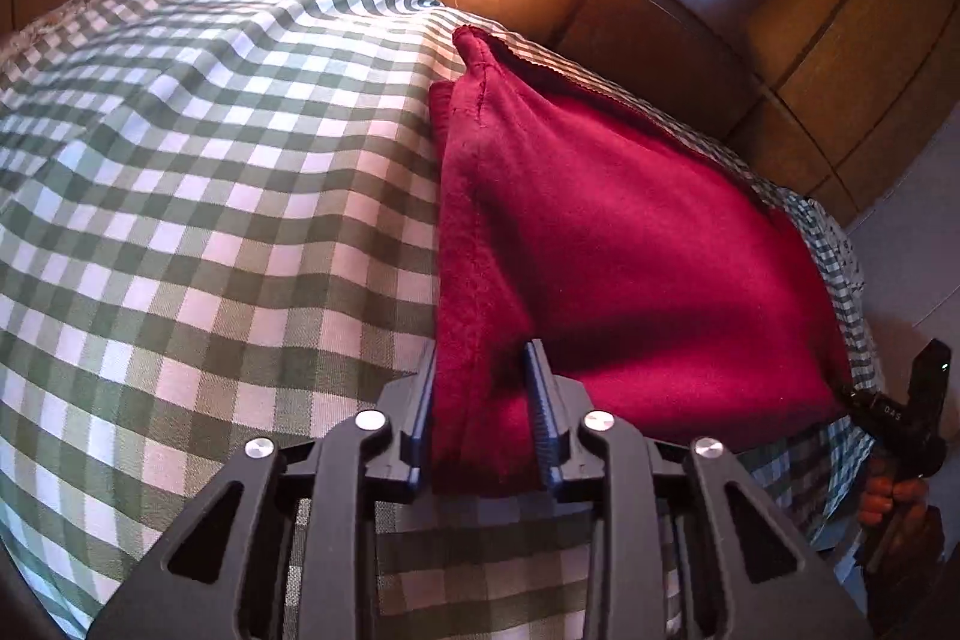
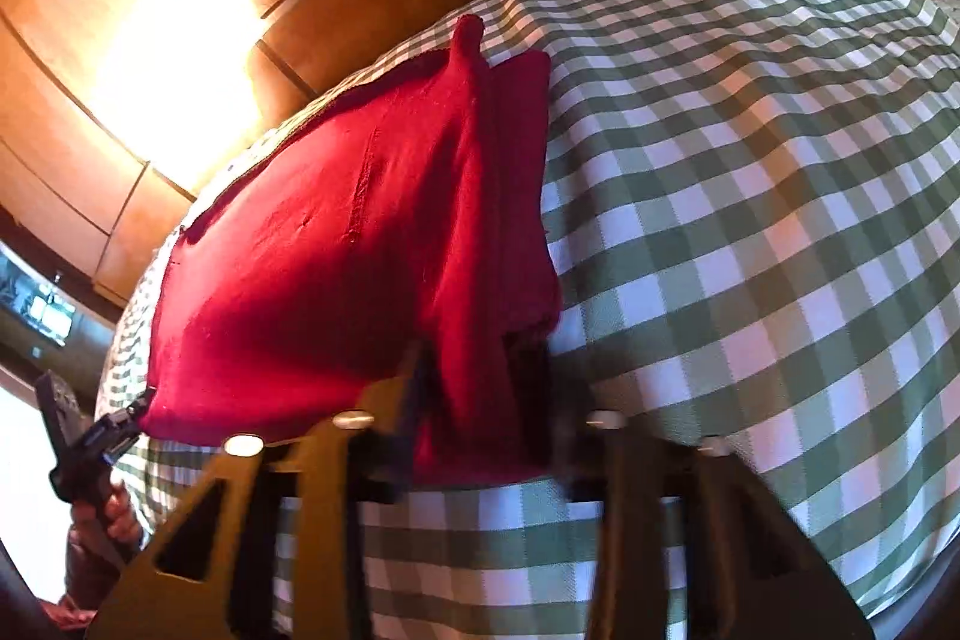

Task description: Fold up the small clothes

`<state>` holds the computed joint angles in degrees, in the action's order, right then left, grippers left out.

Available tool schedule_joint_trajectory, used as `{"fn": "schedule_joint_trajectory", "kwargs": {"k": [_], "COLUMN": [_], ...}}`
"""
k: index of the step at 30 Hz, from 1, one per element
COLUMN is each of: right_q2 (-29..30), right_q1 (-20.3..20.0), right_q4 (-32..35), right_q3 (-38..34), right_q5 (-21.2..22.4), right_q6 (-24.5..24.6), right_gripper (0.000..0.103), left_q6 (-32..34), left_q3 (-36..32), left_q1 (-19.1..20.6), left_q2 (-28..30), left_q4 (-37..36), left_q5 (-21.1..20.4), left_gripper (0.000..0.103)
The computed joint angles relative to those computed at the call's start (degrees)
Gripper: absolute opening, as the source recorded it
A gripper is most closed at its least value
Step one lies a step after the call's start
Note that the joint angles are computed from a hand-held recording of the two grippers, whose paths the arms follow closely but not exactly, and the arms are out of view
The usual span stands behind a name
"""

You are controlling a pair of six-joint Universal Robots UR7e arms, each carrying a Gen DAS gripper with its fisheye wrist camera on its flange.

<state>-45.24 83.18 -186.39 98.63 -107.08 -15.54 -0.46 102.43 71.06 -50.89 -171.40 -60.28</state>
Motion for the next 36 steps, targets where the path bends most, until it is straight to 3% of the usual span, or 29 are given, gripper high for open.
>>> {"fn": "schedule_joint_trajectory", "kwargs": {"k": [3, 6, 8, 12, 14, 18, 24, 25, 26, 29, 36], "right_q2": [-1.2, -1.6, -0.4, -0.3, 0.3, 0.4, 4.3, 5.6, 6.4, 8.7, 5.7], "right_q1": [1.9, 2.4, 1.6, 1.7, 3.1, 5.3, 7.0, 7.0, 7.0, 6.9, 6.6], "right_q4": [-3.4, -3.7, -2.3, -5.5, -9.0, -13.2, -5.2, -4.2, -4.1, -9.6, -5.5], "right_q3": [1.4, 2.2, 1.4, 2.3, 2.7, 3.9, 2.2, 1.6, 1.3, 1.5, 2.7], "right_q5": [-2.1, -5.2, -7.8, -7.0, -10.0, -9.0, -4.6, -5.6, -6.5, -8.2, -6.5], "right_q6": [-3.8, -6.2, -6.0, -5.9, -7.8, -12.3, -14.9, -15.2, -15.2, -18.7, -14.4], "right_gripper": [0.012, 0.012, 0.011, 0.013, 0.024, 0.024, 0.026, 0.045, 0.052, 0.052, 0.053], "left_q6": [1.8, 1.2, -0.1, 0.5, 1.5, 3.7, 3.3, 4.0, 4.3, 4.3, 5.9], "left_q3": [0.9, 1.9, 2.3, 4.4, 5.6, 7.2, 6.5, 6.6, 6.8, 7.1, 6.4], "left_q1": [-1.1, -0.8, -0.9, -2.8, -3.6, -5.2, -6.3, -6.6, -6.8, -7.4, -8.4], "left_q2": [-0.7, -1.1, -1.3, -2.7, -3.5, -3.1, 1.1, 1.3, 1.3, 0.8, 0.6], "left_q4": [-0.5, 0.1, 0.1, -3.6, -5.1, -7.5, -7.5, -8.2, -8.5, -8.6, -10.2], "left_q5": [2.5, 2.6, 3.2, 5.5, 5.4, 6.7, 14.4, 15.1, 15.4, 15.7, 17.9], "left_gripper": [0.009, 0.009, 0.012, 0.029, 0.029, 0.033, 0.036, 0.037, 0.041, 0.046, 0.054]}}
